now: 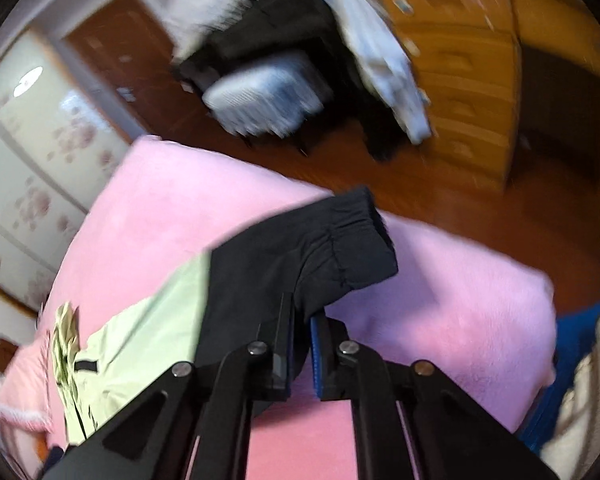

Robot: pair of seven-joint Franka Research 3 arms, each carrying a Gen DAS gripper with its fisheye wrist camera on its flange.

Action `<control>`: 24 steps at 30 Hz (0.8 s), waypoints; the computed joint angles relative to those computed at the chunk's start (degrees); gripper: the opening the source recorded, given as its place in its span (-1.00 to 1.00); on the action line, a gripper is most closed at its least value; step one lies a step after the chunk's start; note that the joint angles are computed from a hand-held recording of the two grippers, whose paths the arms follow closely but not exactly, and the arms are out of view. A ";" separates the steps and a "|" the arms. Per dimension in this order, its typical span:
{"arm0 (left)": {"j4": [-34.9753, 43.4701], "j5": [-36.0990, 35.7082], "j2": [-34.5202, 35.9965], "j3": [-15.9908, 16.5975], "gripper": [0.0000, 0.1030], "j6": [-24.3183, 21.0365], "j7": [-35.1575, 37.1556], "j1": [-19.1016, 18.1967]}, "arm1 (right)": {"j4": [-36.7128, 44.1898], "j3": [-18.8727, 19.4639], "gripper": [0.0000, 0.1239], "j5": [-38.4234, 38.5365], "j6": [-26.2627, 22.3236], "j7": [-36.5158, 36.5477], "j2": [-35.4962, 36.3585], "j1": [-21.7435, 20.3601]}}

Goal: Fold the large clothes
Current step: 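Reach the right gripper to the black sleeve cuff and grasp it, then carry the held black sleeve with the right gripper across the jacket body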

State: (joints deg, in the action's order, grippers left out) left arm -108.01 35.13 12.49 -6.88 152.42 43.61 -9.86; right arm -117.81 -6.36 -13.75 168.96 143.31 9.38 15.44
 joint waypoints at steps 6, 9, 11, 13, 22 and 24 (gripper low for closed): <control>-4.78 6.16 -5.48 1.02 0.99 -0.04 -6.13 0.34 | 3.41 -0.22 -0.90 -13.86 4.86 1.65 -2.23 3.94; -8.59 7.26 -9.24 1.10 0.99 -0.22 -9.26 2.23 | 6.47 2.22 -0.90 -13.62 7.83 -3.78 -1.33 4.91; -11.02 7.24 -11.44 1.08 0.99 -0.14 -10.63 3.87 | 9.13 5.32 -0.90 -9.44 9.15 -11.01 0.43 4.80; -13.66 7.83 -13.82 1.06 0.99 -0.58 -12.68 5.58 | 12.20 9.55 -0.90 -4.73 9.19 -18.79 2.74 3.95; -23.70 9.58 -21.15 2.79 0.99 -2.44 -19.61 15.11 | 37.29 20.46 -0.91 4.96 -4.70 -42.31 22.84 7.39; -25.37 7.86 -21.71 3.41 0.99 -2.12 -19.18 16.70 | 43.63 19.19 -0.91 5.14 -9.39 -44.10 27.77 10.38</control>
